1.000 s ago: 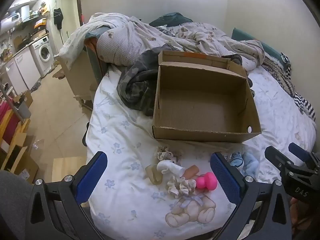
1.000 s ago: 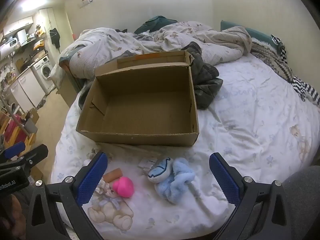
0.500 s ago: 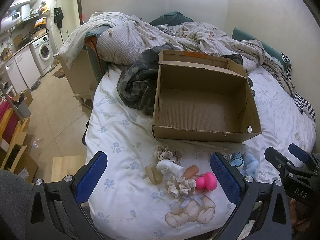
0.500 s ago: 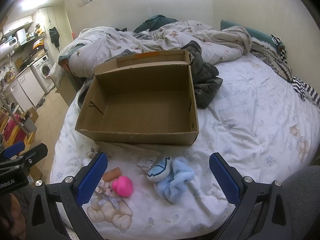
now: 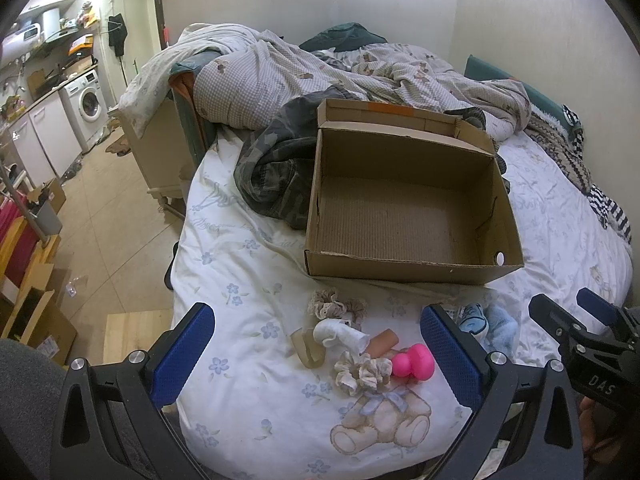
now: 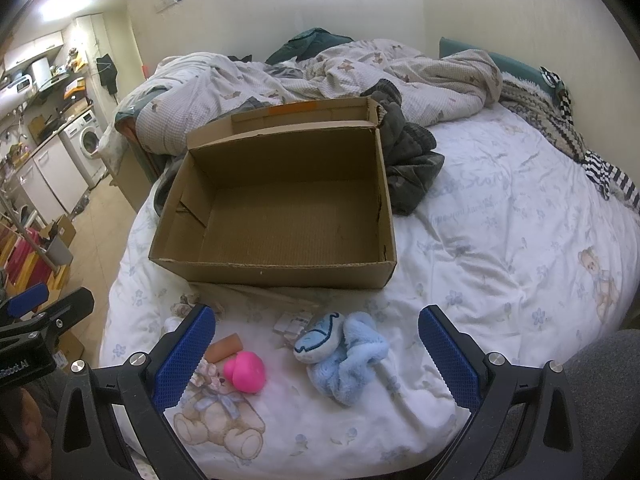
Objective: Organize soft objects
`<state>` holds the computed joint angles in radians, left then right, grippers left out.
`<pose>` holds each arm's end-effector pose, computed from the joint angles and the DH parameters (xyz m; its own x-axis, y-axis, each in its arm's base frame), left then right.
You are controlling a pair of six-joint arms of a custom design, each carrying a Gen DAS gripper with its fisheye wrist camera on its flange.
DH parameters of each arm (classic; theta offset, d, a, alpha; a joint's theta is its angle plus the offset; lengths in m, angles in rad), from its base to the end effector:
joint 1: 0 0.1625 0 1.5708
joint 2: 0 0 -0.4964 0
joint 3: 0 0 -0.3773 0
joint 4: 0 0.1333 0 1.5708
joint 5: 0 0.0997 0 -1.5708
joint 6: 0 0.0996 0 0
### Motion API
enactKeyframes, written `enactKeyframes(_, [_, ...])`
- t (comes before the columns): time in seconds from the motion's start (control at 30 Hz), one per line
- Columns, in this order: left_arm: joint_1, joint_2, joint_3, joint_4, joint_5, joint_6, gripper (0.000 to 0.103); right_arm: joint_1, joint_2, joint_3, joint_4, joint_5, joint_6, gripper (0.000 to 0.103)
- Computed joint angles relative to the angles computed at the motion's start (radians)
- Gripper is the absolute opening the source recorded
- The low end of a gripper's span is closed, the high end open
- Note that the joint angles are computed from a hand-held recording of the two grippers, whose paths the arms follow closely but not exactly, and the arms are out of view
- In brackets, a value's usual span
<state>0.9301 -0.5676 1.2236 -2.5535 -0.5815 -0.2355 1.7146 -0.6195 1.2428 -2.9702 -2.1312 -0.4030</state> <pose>-0.3223 -0.7945 0.1794 -0.7162 -0.0669 -0.6947 0.4104 0.7648 -0.4967 0.2000 -0.8206 0.2401 -0.7801 -0.0497 0.6237 -0.4438 0.7466 -0.4956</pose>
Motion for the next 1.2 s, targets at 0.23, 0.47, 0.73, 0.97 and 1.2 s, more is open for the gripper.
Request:
enactKeyframes(0.23, [-0.001, -0.002, 0.007, 0.000, 0.002, -0.004, 0.103, 0.000, 0.000, -0.002, 0.005, 0.000, 0.007, 0.103])
enactKeyframes(0.47, [-0.001, -0.003, 0.007, 0.001, 0.001, -0.005, 0.103, 0.004, 0.001, -0.013, 0.019, -0.002, 0.013, 0.103])
enactKeyframes(0.73, [0.000, -0.004, 0.007, 0.009, 0.000, -0.008, 0.103, -0.002, 0.000, -0.001, 0.008, 0.001, 0.010, 0.103])
enactKeyframes(0.97, [0.006, 0.004, 0.028, -0.019, -0.004, -0.012, 0.103, -0.001, 0.000, -0.001, 0.009, 0.000, 0.010, 0.103])
enactKeyframes(1.2, [0.007, 0.002, 0.023, -0.004, -0.009, -0.023, 0.103, 0.001, 0.003, -0.005, 0.012, -0.002, 0.013, 0.103])
